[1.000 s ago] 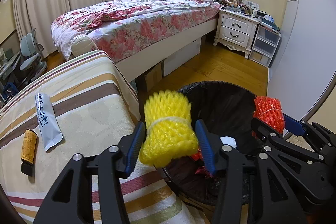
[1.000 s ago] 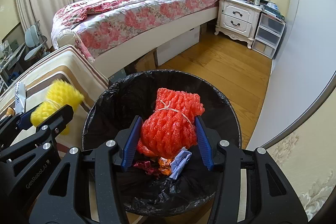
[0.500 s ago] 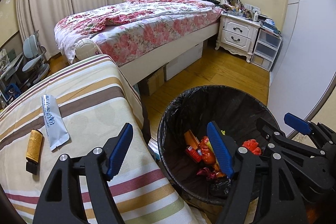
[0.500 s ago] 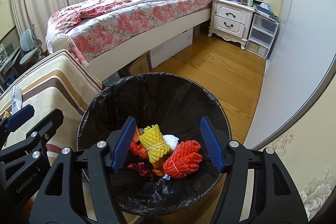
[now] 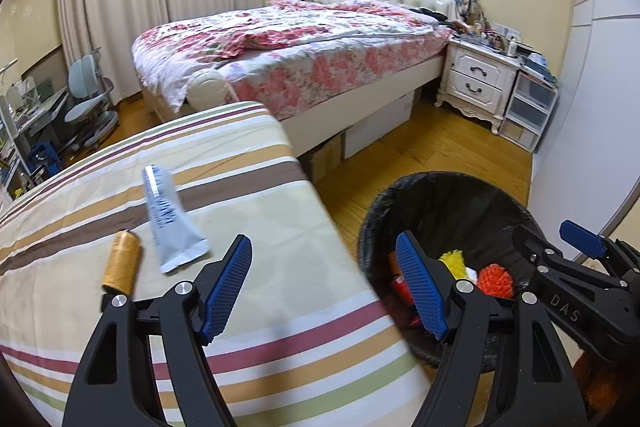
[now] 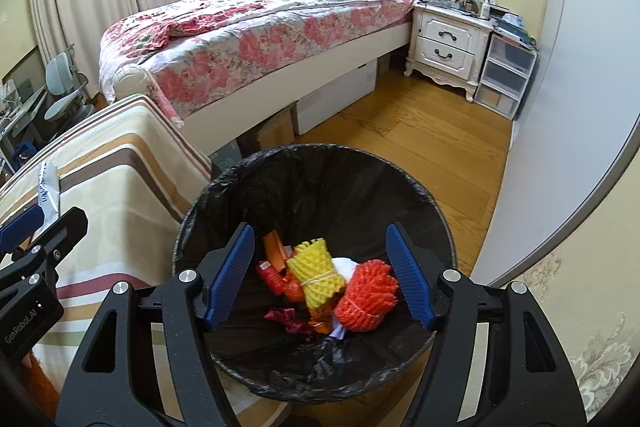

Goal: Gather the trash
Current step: 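Move the left tool back to the gold-labelled bottle and close on it, then hold the bottle in the left tool while the right tool grasps the white milk-powder tube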

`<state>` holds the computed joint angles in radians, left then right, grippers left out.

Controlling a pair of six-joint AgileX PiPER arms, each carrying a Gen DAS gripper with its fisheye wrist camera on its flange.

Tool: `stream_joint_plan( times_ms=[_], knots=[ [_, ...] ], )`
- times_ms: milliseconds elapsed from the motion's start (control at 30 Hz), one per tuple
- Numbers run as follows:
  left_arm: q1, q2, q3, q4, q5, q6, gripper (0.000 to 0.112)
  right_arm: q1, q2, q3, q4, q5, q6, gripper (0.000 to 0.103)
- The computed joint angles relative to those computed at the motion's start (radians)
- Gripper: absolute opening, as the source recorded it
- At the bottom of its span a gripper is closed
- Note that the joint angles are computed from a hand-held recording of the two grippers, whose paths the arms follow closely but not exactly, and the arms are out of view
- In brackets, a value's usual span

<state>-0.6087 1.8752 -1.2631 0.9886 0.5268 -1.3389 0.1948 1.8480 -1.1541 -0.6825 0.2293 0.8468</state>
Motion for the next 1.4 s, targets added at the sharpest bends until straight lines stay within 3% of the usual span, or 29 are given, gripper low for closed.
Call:
stream_joint_plan(
  times_ms=[500, 733, 1033, 1100, 1233, 1400],
  knots=[
    [0.143, -0.165, 0.229, 0.107, 0.022, -0.136, 0.072, 0.162, 0.041, -0.084, 0.16, 0.036, -0.146, 0.067],
    [0.239, -0.18, 0.268, 0.07, 0.001, -0.095, 0.072, 0.225, 0.087, -0.16, 0.253, 0.069, -0.24, 0.067],
    [0.313, -0.143, 0.231, -0.174, -0.048, 0.185, 0.054, 0.282, 0.125, -0.226, 0.293, 0.102, -0.284, 0.067],
    [0.326, -0.139, 0.229, -0.236, -0.065, 0.258, 0.042, 0.29, 0.133, -0.238, 0.296, 0.109, -0.288, 0.067],
    [0.331, -0.15, 0.25, -0.207, -0.082, 0.247, 0.027, 0.307, 0.146, -0.261, 0.308, 0.122, -0.303, 0.067],
    [0.361, -0.173, 0.276, -0.221, -0.113, 0.27, 0.025, 0.328, 0.165, -0.292, 0.34, 0.137, -0.337, 0.067]
  ],
)
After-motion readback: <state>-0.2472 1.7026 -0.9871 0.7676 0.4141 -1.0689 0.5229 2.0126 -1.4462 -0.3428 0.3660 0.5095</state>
